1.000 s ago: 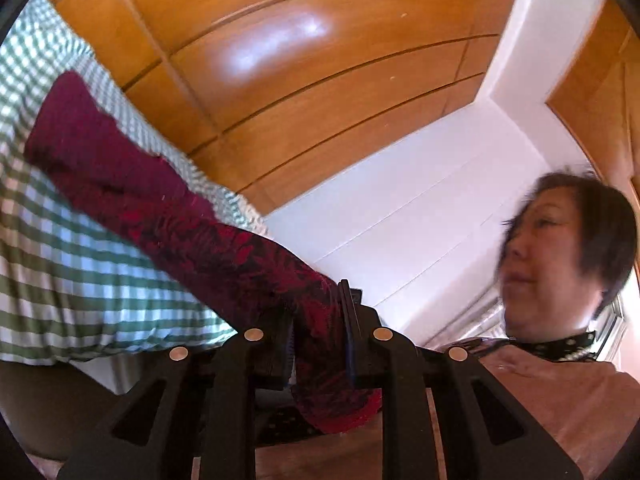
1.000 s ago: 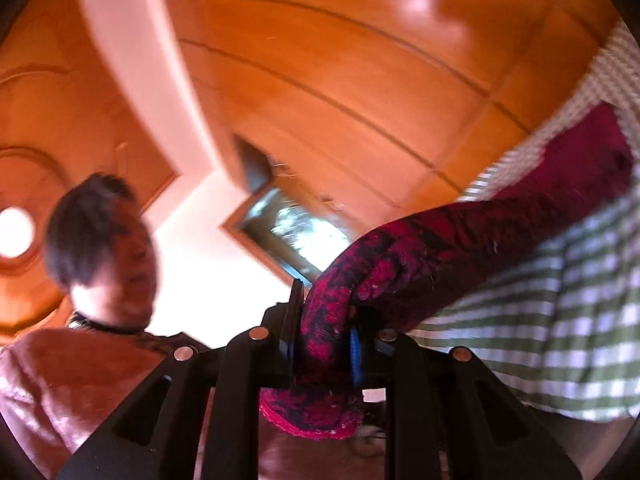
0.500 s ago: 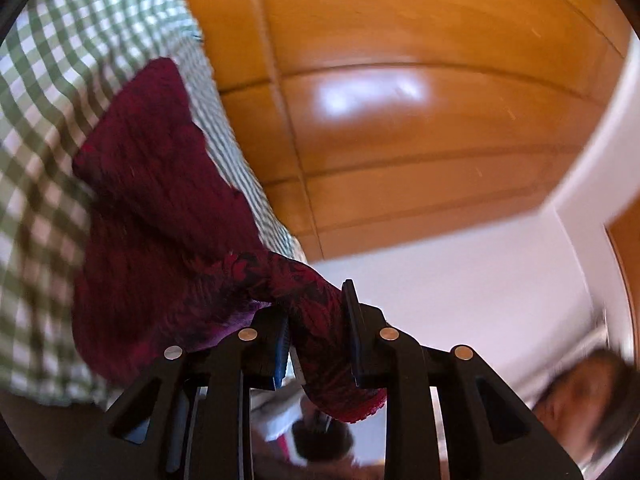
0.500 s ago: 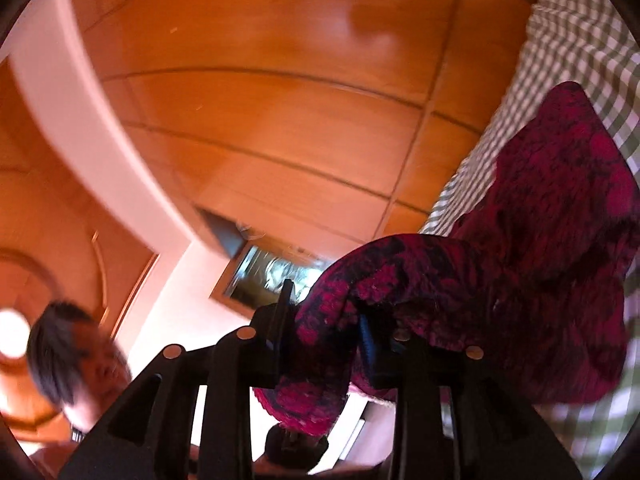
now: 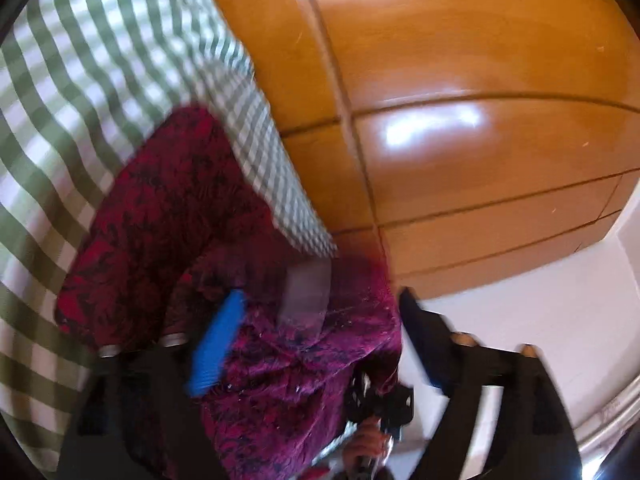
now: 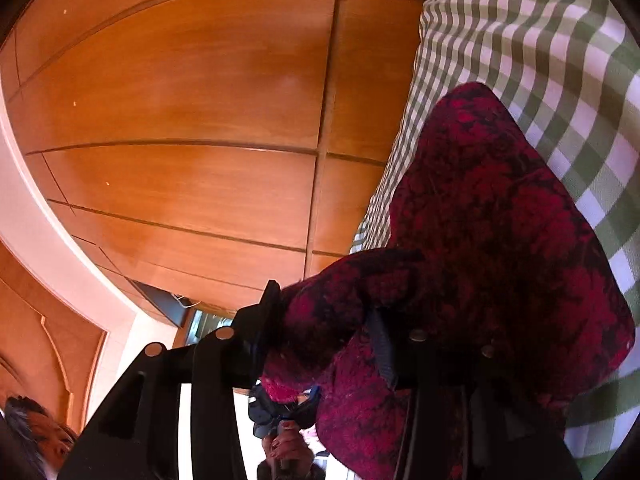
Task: Fold small clothes
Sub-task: 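Fold the held hem over the sweater body with both grippers and release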
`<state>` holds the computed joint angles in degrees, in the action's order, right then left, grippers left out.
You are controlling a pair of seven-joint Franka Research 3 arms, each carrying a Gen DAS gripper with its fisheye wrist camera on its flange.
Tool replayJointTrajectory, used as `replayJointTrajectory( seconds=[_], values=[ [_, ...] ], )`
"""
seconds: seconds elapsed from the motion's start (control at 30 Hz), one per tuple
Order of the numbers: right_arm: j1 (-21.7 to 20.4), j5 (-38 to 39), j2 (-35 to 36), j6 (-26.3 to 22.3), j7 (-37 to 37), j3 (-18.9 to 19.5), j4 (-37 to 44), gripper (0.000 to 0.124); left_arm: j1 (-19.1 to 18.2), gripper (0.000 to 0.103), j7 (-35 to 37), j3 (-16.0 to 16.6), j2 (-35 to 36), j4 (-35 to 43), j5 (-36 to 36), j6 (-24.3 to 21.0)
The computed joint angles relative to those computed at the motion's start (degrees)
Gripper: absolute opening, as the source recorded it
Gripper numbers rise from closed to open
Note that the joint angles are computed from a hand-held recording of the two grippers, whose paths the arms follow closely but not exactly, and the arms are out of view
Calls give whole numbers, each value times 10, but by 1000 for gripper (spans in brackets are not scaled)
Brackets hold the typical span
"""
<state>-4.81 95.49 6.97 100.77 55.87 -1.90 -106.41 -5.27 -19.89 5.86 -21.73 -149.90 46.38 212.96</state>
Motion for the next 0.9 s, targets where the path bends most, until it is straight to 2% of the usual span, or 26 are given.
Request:
replayJointTrajectory(
  seconds=[0.03,0.07,0.1,0.13,0.17,0.2,0.23,0.27,0.3,0.4,0.5,0.57,0.6,0.63,0.67,0.7,0.73,0.77,0.8,0.83,0.9],
  values=[
    [3,-13,-7,10,-14,0,2,54,26,90,34,-32,-16,-15,-39,-12],
    [6,-26,-17,23,-25,0,1,61,35,92,82,-54,-48,-33,-83,-56],
    [11,-46,-34,46,-40,-1,-2,66,26,92,110,-55,-67,-39,-104,-96],
    [19,-71,-54,83,-61,-1,-7,79,-2,92,123,-37,-87,-37,-93,-163],
    [27,-82,-72,110,-80,-2,-14,85,-50,92,138,1,-94,-29,-76,-216],
    [34,-91,-87,138,-106,-3,-19,85,-94,92,141,35,-101,-20,-49,-261],
    [42,-107,-101,167,-127,-4,-20,85,-117,92,142,50,-104,-13,-29,-293],
    [50,-132,-107,189,-132,-5,-18,85,-120,92,135,48,-101,-6,-14,-307],
    [59,-164,-108,211,-130,-4,-10,85,-113,92,157,36,-101,-8,-38,-308],
    [87,-333,-87,294,-61,13,33,85,-149,92,195,56,-89,11,-75,-350],
    [104,-423,-58,305,-12,17,63,79,-211,92,261,99,-50,63,-140,-415],
    [115,-497,-37,309,27,23,87,75,-228,92,297,103,-34,94,-173,-469],
    [124,-563,-23,320,65,26,99,72,-229,92,316,98,-24,111,-183,-504],
    [128,-590,-24,332,81,27,93,59,-209,92,314,75,-9,129,-173,-533],
    [130,-600,-22,340,88,28,88,42,-193,92,312,60,11,142,-164,-541],
    [130,-594,-20,343,86,30,81,34,-177,88,311,40,23,152,-148,-565],
    [130,-586,-22,360,81,32,71,26,-160,75,305,17,32,160,-127,-594],
    [131,-581,-36,385,74,33,51,23,-142,71,293,-8,37,165,-100,-616],
    [134,-582,-49,428,71,33,30,23,-122,71,265,-34,39,165,-63,-623],
    [135,-582,-51,447,75,32,29,22,-106,71,246,-54,39,167,-38,-631],
    [136,-581,-52,472,86,31,27,22,-89,70,243,-75,40,172,-33,-646]
  ],
)
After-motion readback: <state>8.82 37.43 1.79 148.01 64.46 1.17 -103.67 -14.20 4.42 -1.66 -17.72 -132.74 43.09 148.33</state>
